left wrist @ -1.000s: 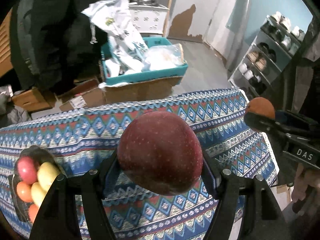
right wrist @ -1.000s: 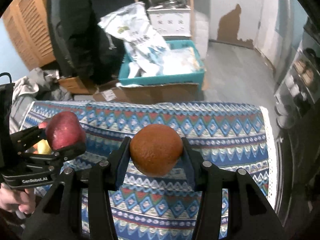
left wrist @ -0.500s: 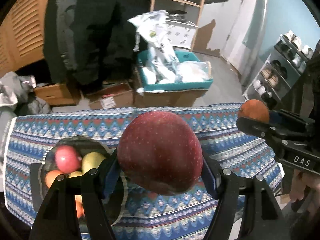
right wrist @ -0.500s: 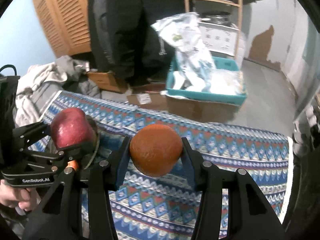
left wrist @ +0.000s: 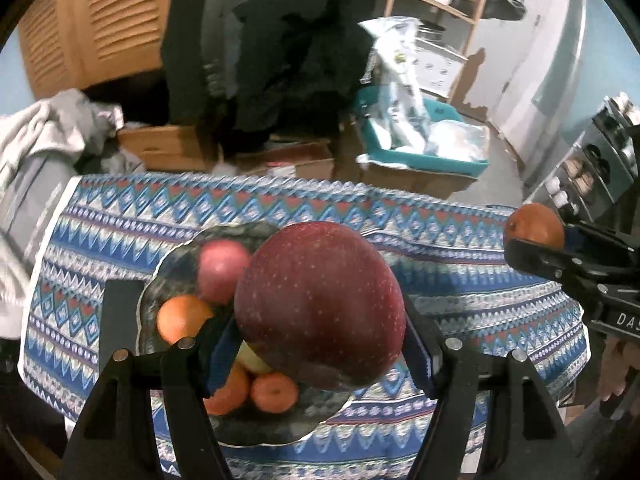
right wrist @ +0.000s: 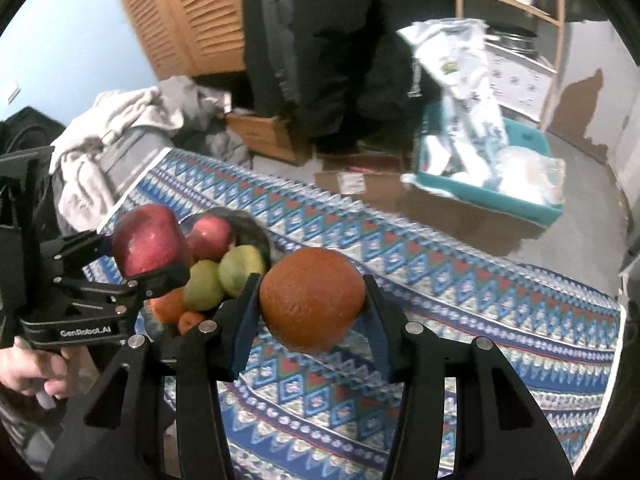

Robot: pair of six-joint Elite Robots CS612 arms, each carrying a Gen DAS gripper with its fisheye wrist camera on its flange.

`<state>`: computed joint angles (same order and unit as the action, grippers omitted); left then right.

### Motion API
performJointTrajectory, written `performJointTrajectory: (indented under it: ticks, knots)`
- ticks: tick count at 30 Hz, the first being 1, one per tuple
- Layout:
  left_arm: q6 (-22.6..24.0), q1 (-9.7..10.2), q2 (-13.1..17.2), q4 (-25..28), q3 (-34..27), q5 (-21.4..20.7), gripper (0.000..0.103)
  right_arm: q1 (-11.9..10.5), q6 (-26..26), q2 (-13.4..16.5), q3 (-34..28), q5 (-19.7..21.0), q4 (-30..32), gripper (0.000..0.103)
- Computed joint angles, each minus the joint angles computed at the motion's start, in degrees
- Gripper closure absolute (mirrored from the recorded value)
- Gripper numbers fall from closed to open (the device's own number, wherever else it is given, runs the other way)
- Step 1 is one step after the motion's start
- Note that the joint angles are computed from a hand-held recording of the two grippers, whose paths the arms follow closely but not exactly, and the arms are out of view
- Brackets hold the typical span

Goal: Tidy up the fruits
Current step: 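Lower the apple onto the plate with the left tool while the right tool releases the orange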

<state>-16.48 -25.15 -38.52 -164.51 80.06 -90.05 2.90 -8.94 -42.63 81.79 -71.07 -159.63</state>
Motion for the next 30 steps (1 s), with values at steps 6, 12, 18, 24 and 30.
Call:
performJointTrajectory:
  ticks: [6,12,18,24,30]
  knots:
    - [-1.27,1.3,0.58,1.41,0.87,0.26,0.03,1.63,-1.28,2.15,-2.71,0.72,3.9,0.054]
    - [-2.13,2.22,1.68,3.9,0.52,-0.14,0.03,3.38,-2.71,4.27,-5.09,0.69,7.55,0.054]
    - [-3.48,3.14,2.37,4.76,0.23,-1.26,0.03,4.62,-3.84,5.85,-7.29,0.6,10.68,0.054]
    - [-4.4,4.04,3.07,5.88,-0.24,-2.98,0.03,5.54,-4.61,6.99,-9.03,0.57,12.73,0.054]
    - [-4.82,4.6,3.77,6.92,-0.76,-4.8,0.03,6.19,-4.88,8.07,-10.57,0.18,14.48,0.054]
